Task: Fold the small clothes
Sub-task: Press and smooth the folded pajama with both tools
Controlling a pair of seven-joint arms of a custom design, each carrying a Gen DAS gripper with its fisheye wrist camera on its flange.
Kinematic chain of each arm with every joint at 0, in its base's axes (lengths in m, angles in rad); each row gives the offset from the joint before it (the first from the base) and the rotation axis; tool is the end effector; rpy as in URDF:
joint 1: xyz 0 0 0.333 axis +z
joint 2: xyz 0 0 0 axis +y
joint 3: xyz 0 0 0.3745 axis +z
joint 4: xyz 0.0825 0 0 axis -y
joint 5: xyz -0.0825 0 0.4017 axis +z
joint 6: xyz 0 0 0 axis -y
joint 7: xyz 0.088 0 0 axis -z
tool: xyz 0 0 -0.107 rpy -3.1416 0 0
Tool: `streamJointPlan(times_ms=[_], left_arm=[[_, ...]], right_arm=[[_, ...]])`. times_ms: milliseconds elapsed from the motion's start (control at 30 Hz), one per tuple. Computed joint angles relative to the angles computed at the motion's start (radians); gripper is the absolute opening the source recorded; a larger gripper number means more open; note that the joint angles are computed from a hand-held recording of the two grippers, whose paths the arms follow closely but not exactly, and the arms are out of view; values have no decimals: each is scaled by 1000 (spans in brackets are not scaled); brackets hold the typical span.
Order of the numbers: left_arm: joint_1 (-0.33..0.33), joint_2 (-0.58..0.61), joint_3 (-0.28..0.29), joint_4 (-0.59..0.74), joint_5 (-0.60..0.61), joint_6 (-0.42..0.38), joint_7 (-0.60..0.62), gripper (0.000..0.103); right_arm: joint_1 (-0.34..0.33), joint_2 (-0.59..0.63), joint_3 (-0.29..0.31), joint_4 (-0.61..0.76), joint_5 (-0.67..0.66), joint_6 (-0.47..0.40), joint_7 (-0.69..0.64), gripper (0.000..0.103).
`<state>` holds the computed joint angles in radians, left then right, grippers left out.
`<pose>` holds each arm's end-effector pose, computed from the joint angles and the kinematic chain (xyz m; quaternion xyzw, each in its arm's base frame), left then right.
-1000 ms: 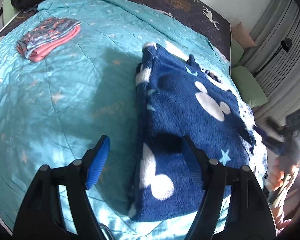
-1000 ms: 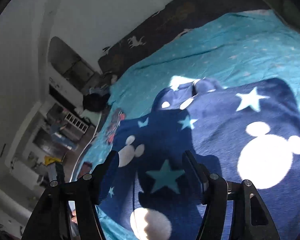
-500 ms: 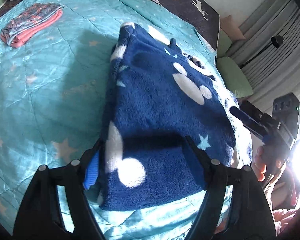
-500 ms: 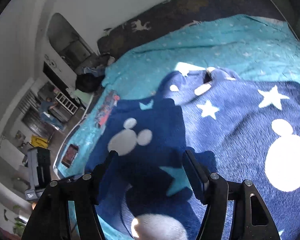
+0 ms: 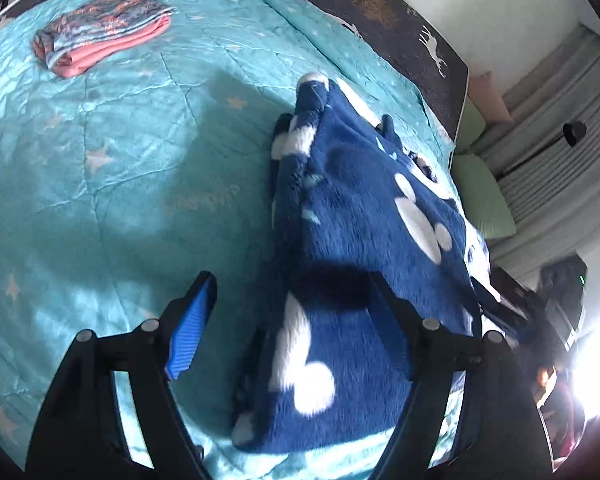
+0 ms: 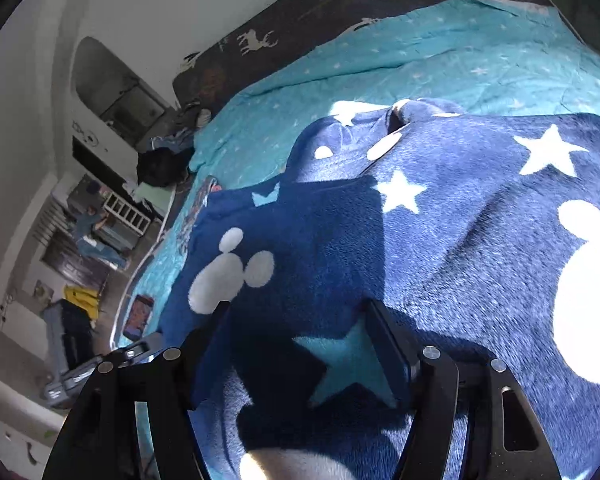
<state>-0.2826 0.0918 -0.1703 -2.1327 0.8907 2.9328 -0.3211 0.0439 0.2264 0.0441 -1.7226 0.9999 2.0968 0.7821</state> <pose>0.5256 -0.3081 0.4783 -0.8225 0.4165 -0.3773 0.0878 0.6733 0.0975 0.5361 -0.7494 0.4946 0.1254 0.4220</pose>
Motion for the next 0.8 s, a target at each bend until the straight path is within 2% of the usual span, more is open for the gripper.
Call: streamJointPlan(times_ms=[100,133,167,200,233,333,433,600,733,767,800], left_arm=[[15,29,2,11,-30,44,53,75],[19,37,5,10,-48,71,74,71],[23,54,18,8,-44,147,78,47],[28,73,28,9,-52,228,84,38],[-3,76,68,9,-42,252,68,37],[-53,61,98,25,-45,192,109,30],[-50,43,71,42,-77,128,155,26],[-51,32,57,110,-11,98,145,21],[-41,72,9,211,-71,64,300,20],[-44,87,3,238,-88,64,338,18],[-31,113,-24,269,-140,99,420,17]], right_arm=[[-37,-11,-3,8,46,-130,-57,69],[-37,-12,-6,11,34,-154,-66,69],[-31,-11,-9,10,3,-164,-73,71],[-21,-11,-10,3,-23,-149,-74,72],[-8,-10,-12,-9,-49,-120,-64,72],[5,-22,-9,-50,-43,-51,-64,72],[1,-18,-11,-38,-37,-72,-54,75],[-22,-14,-16,-39,17,-109,-66,75],[-44,-13,-24,-43,53,-141,-71,75],[-52,-14,-27,-45,68,-151,-69,75],[-61,-18,-30,-50,86,-163,-71,75]])
